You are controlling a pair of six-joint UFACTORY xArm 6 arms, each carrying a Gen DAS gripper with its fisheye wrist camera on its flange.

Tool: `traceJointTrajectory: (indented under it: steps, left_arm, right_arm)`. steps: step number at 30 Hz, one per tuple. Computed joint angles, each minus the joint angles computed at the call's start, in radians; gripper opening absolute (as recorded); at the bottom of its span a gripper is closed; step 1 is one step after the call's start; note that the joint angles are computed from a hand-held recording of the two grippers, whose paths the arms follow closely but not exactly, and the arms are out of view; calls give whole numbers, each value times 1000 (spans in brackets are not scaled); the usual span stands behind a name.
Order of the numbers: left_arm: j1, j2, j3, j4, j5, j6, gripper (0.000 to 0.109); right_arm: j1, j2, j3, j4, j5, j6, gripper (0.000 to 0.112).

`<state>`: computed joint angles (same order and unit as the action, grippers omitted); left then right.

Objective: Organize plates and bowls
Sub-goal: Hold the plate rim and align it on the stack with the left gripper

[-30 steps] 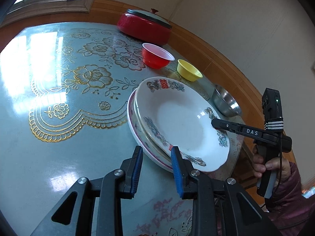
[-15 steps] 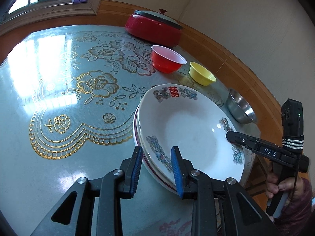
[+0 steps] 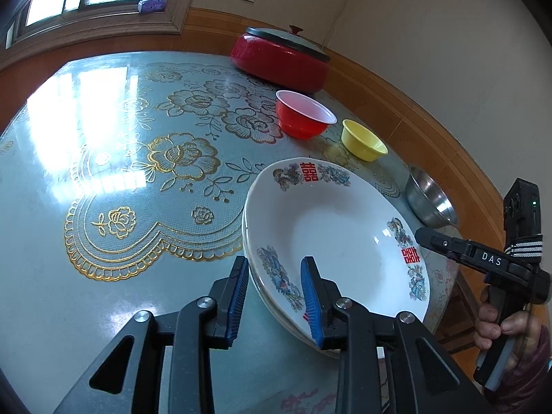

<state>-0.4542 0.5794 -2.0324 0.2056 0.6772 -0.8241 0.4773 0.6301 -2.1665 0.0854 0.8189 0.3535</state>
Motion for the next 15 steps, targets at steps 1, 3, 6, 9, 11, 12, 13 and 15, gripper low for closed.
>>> traceJointTrajectory:
  steps: [1, 3, 6, 9, 11, 12, 13, 15]
  left_arm:
    - [-1, 6, -11, 4, 6, -2, 35]
    - [-2, 17, -31, 13, 22, -3, 36]
    - [-3, 21, -38, 16, 29, -1, 36]
    - [-1, 24, -39, 5, 29, 10, 36]
    - [-1, 27, -42, 3, 31, 16, 36]
    - [-1, 29, -44, 5, 32, 19, 36]
    - [-2, 33, -51, 6, 36, 23, 36]
    - [-2, 43, -65, 3, 46, 34, 36]
  right_arm:
    - [-4, 4, 0, 23, 2, 1, 29]
    - [-6, 17, -9, 34, 17, 18, 32]
    - [-8, 17, 6, 69, 0, 16, 35]
    - [-10, 28, -2, 97, 1, 10, 39]
    - [-10, 30, 0, 103, -5, 9, 40]
    - [-10, 34, -3, 104, -4, 11, 40]
    - [-9, 38, -9, 100, -1, 15, 40]
    - [-4, 41, -13, 73, -1, 22, 40]
